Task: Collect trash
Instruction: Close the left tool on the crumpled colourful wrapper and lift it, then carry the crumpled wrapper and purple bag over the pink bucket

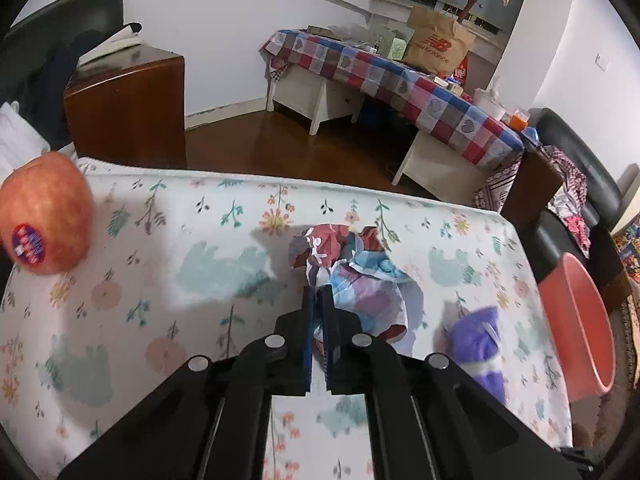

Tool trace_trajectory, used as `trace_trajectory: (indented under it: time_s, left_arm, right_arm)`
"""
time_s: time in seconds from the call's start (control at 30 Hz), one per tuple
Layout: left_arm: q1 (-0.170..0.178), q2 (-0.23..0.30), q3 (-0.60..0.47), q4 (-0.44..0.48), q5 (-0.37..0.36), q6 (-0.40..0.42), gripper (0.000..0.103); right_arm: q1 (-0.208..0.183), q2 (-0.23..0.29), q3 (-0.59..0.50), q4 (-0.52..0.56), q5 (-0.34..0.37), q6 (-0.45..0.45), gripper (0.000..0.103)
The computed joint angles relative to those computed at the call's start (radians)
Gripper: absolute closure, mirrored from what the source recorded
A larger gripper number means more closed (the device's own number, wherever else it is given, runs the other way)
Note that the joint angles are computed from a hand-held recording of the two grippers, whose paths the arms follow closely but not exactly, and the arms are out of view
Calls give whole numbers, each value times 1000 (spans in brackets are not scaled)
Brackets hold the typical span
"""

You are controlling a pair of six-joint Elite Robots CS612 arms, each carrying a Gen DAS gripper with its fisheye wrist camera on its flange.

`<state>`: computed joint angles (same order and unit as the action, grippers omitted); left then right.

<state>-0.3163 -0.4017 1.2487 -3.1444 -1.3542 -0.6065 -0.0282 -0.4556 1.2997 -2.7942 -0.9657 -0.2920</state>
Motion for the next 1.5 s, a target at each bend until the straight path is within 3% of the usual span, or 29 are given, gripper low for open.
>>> trace_trajectory:
  time_s: [0.17,0.2,0.23,0.3,0.37,0.7,0.73,0.83,1.17,1.5]
  left_arm:
    - [-6,-41,89,-75,-23,-21,101]
    - [-8,-52,112,-95,-29,-30,101]
    - [-9,-60,129,-110,-34,-36,101]
    - [-11,-74,159,-136,-41,-45,101]
    - [-13,-89,190,-169,-43,-52,101]
    - [-24,-130,285,-255,-29,-76,101]
    - [-23,-130,286,-257,-30,-76,101]
    - [-25,-137,303,-271,-28,-84,101]
    - [-47,-154,329,-278,-9,-83,101]
    - [-85,-165,318,-267,10,-49,101]
  right_arm:
    - [2,-4,2,-9,32,-7,101]
    - [4,-5,-1,-12,41,-7,93]
    - [5,-3,-4,-24,48,-1,78]
    - [8,1,-12,-56,51,25,62]
    - [12,5,-24,-66,46,47,60]
    - [48,42,-89,-74,-58,78,62]
    - [49,44,-90,-74,-65,80,75]
    - [46,43,-85,-72,-55,80,88]
    - [16,-14,28,-211,-7,37,90]
    - [-23,-52,102,-287,27,54,90]
